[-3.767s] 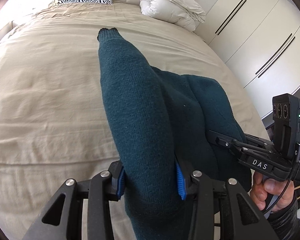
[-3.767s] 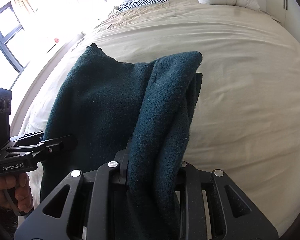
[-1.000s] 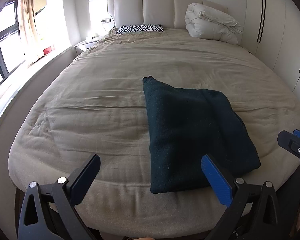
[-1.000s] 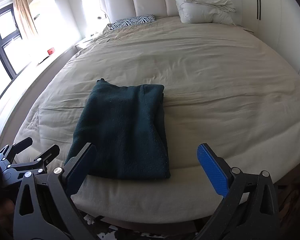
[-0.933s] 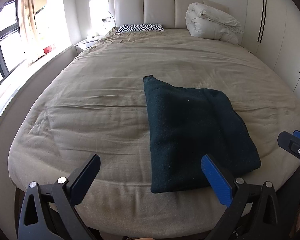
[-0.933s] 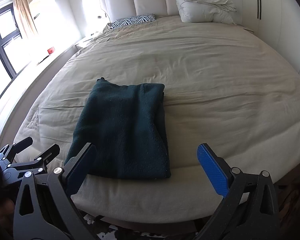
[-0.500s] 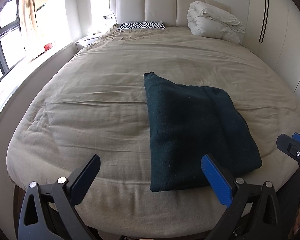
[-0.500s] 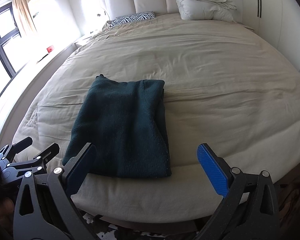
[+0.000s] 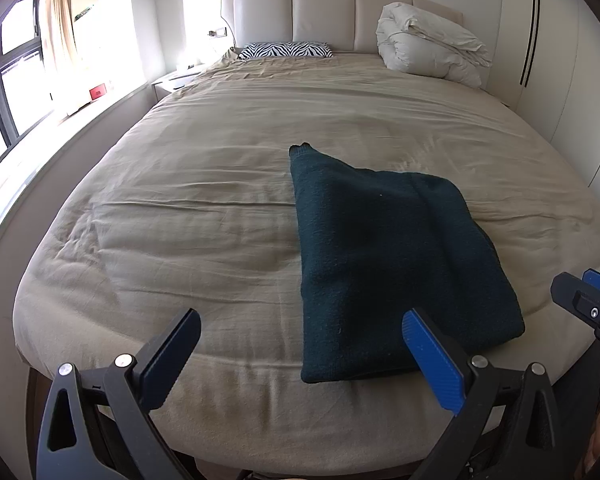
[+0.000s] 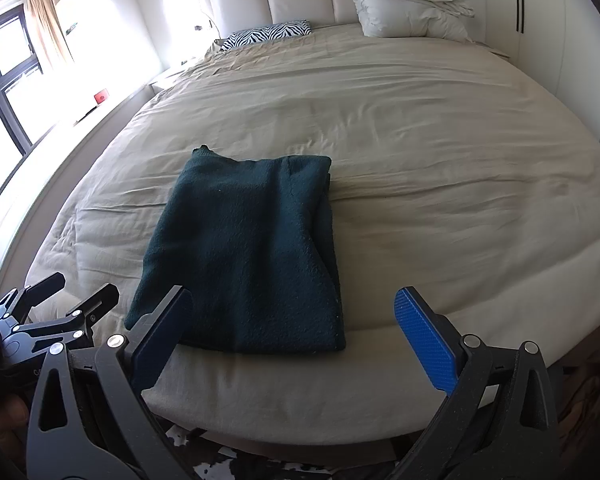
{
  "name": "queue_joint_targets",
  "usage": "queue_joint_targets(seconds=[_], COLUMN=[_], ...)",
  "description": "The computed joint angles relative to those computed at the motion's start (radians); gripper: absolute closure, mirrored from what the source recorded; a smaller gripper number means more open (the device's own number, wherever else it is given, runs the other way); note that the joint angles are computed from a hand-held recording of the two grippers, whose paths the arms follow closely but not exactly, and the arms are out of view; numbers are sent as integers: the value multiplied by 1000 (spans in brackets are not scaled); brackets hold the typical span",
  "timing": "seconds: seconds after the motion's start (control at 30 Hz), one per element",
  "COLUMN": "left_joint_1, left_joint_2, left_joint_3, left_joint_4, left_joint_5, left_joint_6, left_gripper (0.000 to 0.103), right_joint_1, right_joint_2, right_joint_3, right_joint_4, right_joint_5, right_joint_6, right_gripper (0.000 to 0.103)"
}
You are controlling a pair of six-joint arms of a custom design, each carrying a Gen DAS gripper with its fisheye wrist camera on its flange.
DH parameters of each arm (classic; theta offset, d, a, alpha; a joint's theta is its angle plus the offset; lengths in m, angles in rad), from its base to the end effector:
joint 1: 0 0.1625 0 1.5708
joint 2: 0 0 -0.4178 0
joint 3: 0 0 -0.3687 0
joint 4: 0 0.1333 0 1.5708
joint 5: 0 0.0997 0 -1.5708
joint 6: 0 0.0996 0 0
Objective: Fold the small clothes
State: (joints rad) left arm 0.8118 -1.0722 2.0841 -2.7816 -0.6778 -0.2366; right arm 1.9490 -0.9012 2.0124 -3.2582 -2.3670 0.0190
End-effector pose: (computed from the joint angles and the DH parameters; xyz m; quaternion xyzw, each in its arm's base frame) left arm -0.1948 -0.5118 0.1753 0.1904 0.8781 -0.2839 0.3348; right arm 0.2588 -0.4830 0.1556 0.0495 -0.8893 0.3301 0.3127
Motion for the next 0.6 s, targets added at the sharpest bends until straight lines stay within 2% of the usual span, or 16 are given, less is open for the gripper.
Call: queue_joint_targets(seconds=[0.6], left_joint_1=[-2], left_joint_2=[-5], left_joint_3=[3], left_joint_4=[15], left_joint_5=[8], left_joint_6=[-14], left_gripper=[0], right_joint_1=[-6], right_joint_2=[-7], right_joint_3=[6], right_joint_4=[4], right_joint_5=[17], right_joint_6=[-7], right_gripper=[0])
